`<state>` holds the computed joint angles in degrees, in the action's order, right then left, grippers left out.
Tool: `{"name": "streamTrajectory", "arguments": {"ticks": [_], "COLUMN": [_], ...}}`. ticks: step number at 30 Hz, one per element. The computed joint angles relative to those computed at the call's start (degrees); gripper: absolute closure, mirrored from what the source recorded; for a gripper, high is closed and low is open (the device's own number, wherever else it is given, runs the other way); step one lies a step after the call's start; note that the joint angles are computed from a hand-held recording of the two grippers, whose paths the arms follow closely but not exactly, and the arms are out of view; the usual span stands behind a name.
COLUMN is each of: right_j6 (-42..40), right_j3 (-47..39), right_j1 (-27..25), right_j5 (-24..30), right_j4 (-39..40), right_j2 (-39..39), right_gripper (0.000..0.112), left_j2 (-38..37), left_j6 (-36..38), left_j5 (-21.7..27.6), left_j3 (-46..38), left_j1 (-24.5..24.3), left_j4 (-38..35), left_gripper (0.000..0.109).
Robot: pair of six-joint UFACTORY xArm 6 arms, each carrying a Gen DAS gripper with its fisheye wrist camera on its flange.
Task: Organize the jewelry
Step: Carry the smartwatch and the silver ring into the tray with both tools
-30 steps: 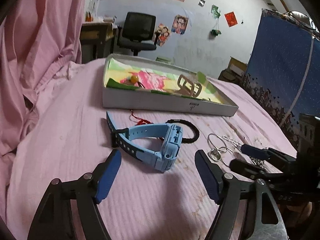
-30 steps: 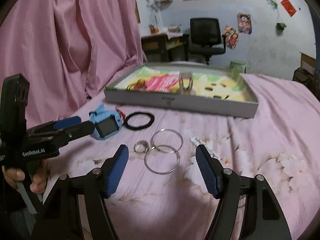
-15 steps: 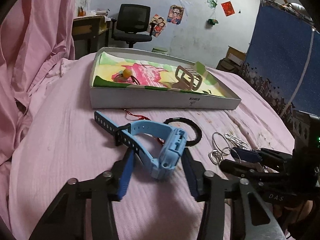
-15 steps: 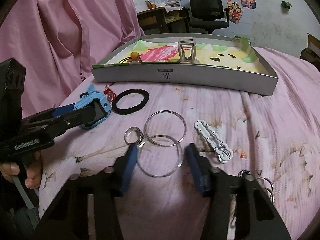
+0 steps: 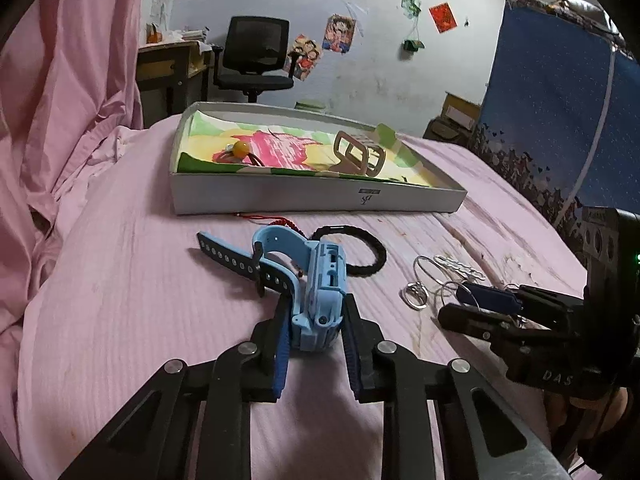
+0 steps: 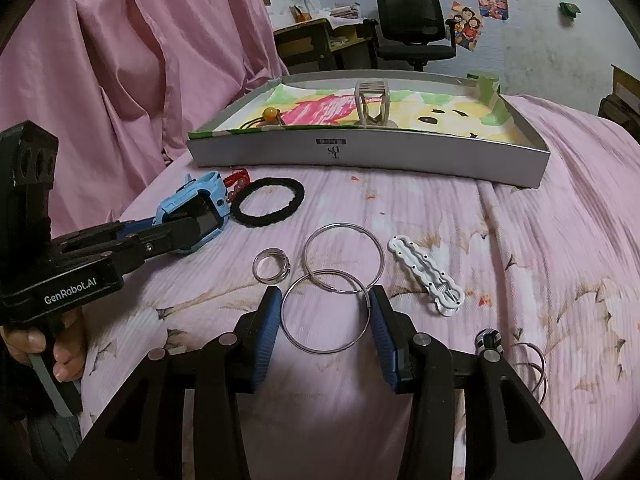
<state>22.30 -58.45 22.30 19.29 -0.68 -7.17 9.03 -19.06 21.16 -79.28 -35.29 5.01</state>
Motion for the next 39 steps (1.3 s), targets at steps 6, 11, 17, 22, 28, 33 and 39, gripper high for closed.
{"name": "streamTrajectory", "arguments": {"ticks": [6, 11, 17, 22, 28, 33, 39], "right_j6": [5.04, 16.43, 36.84, 53.25, 64.62, 66.28, 65.13], "right_j3": [2.92, 5.26, 5.26, 1.95, -4.49, -10.19, -17.03], "right_j1": [-0.17, -1.27, -3.88, -5.36, -5.60, -6.22, -7.74], "right_j5": [-4.01, -8.74, -12.40, -12.78, -11.08, -10.87, -10.77], "right_j4": [-5.85, -19.64, -42.90, -60.17, -73.65, -76.66, -75.97], "right_j2": [-2.44, -4.80, -7.09, -6.67, -4.08, -0.20, 5.58], "right_gripper": [0.073, 0.073, 0.073, 0.073, 0.073, 0.073, 0.073], "left_j2": [-3.76, -4.87, -5.34, -3.99, -0.48, 3.52, 9.21], "left_j6": [-12.09, -26.35, -42.13, -51.54, -56.80, -57.86, -56.02], "left_j5": [-5.76, -6.76, -4.59, -2.78, -1.74, -1.21, -0.29], "left_j3": [5.76, 5.77, 3.02, -1.12, -7.09, -12.70, -20.18], "left_j1": [-0.06, 0.12, 0.03, -0.16, 0.29, 1.08, 1.68], "left_j4": [12.40, 28.55, 45.51, 57.49, 62.98, 65.09, 64.82], "left_gripper": [0.087, 0.087, 0.087, 0.087, 0.087, 0.087, 0.087]}}
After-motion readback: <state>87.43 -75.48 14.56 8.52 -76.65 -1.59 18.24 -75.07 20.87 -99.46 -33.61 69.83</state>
